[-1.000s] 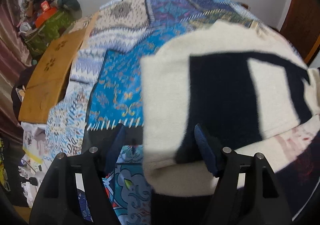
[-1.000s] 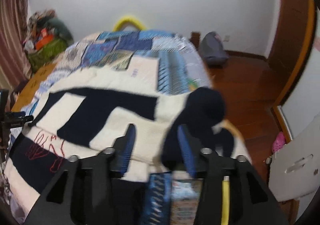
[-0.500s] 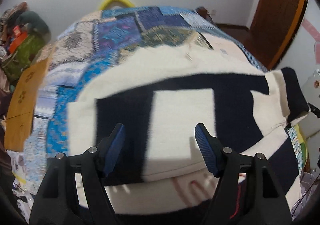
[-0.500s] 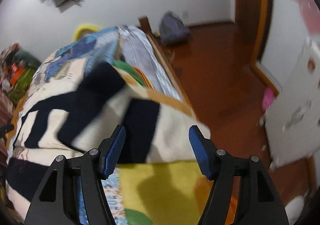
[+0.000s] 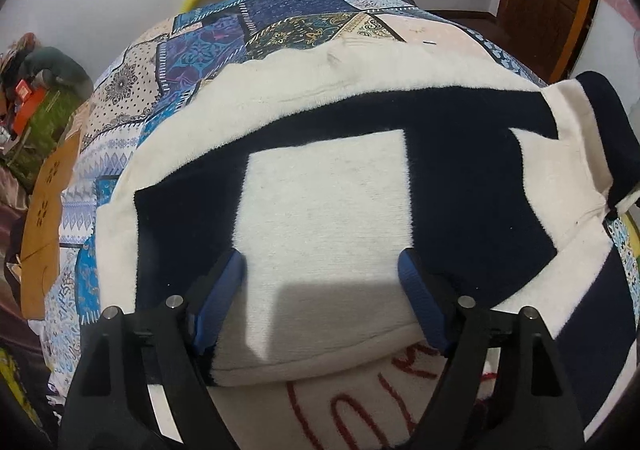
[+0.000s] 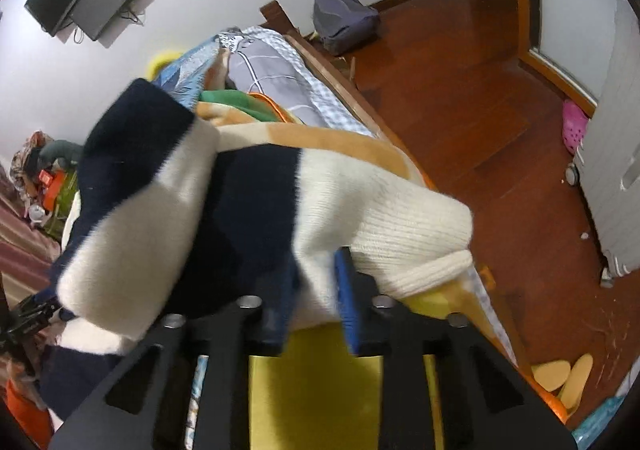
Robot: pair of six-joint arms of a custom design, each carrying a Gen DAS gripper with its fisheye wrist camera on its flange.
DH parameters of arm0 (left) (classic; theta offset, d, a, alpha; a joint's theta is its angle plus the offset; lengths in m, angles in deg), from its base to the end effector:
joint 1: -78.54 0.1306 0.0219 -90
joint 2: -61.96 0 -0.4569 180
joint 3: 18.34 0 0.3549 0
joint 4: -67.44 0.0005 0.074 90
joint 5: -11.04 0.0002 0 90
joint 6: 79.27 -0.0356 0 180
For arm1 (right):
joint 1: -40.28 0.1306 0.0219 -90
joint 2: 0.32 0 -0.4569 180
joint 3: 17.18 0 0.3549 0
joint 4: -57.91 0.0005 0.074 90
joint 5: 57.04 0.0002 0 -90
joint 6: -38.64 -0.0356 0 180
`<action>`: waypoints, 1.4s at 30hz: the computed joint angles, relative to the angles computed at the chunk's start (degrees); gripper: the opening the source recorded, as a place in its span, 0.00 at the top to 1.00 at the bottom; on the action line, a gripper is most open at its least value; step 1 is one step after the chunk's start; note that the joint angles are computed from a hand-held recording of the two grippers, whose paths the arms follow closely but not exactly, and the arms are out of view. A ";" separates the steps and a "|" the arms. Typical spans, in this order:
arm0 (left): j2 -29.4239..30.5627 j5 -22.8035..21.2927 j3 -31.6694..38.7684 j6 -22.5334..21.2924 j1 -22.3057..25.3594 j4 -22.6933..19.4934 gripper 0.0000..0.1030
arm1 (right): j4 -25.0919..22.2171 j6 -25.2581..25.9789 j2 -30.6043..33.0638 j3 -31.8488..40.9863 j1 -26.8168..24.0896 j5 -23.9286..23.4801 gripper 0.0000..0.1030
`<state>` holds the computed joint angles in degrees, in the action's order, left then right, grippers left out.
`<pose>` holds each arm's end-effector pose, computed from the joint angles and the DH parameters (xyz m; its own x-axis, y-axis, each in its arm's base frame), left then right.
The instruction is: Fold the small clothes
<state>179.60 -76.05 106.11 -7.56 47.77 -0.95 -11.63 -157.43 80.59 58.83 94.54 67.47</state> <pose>0.5472 -0.3285 0.4810 -0.5506 0.6926 -0.4659 0.7420 0.6618 0.1070 0.2100 0.2565 0.4518 -0.4016 0.7975 -0.4502 0.7013 0.5840 0.4088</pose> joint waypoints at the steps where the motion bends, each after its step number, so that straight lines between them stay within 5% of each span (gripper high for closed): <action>1: 0.13 0.27 0.29 0.20 0.08 -0.25 0.23 | -1.06 0.68 0.44 0.97 0.05 0.23 0.90; 8: -1.88 2.51 -0.57 0.91 1.52 0.76 0.23 | -8.12 1.00 0.50 8.21 2.57 7.76 0.92; 12: -3.97 4.70 -1.54 1.69 3.40 2.24 0.23 | -11.13 10.39 3.09 17.32 1.85 12.00 0.92; 17: -6.04 7.47 -2.43 2.13 5.98 3.46 0.23 | -8.24 26.75 8.64 29.18 0.15 14.77 0.92; 22: -7.80 9.13 -4.02 1.86 8.69 4.34 0.23 | 1.39 42.66 14.84 36.88 -2.63 11.16 0.92; 27: -9.21 11.22 -5.63 1.54 11.77 4.63 0.23 | 8.22 54.04 22.83 44.82 -4.84 2.23 0.92; 30: -9.55 11.92 -6.25 1.39 13.08 4.52 0.23 | 9.94 57.32 27.50 49.26 -5.85 -4.19 0.92; 35: -9.42 12.85 -6.60 1.33 14.52 3.33 0.23 | 4.84 61.62 35.79 60.06 -6.58 -11.02 0.87; 40: -9.21 13.35 -6.63 0.90 14.07 2.36 0.23 | 4.72 62.21 34.79 59.43 -6.19 -9.80 0.64; 42: -8.98 13.18 -6.38 0.65 13.42 2.28 0.23 | 3.66 61.57 33.60 58.45 -6.11 -7.59 0.64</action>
<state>170.61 -62.87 99.73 -6.91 61.19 1.33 -7.97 -95.86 114.19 117.28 88.42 59.87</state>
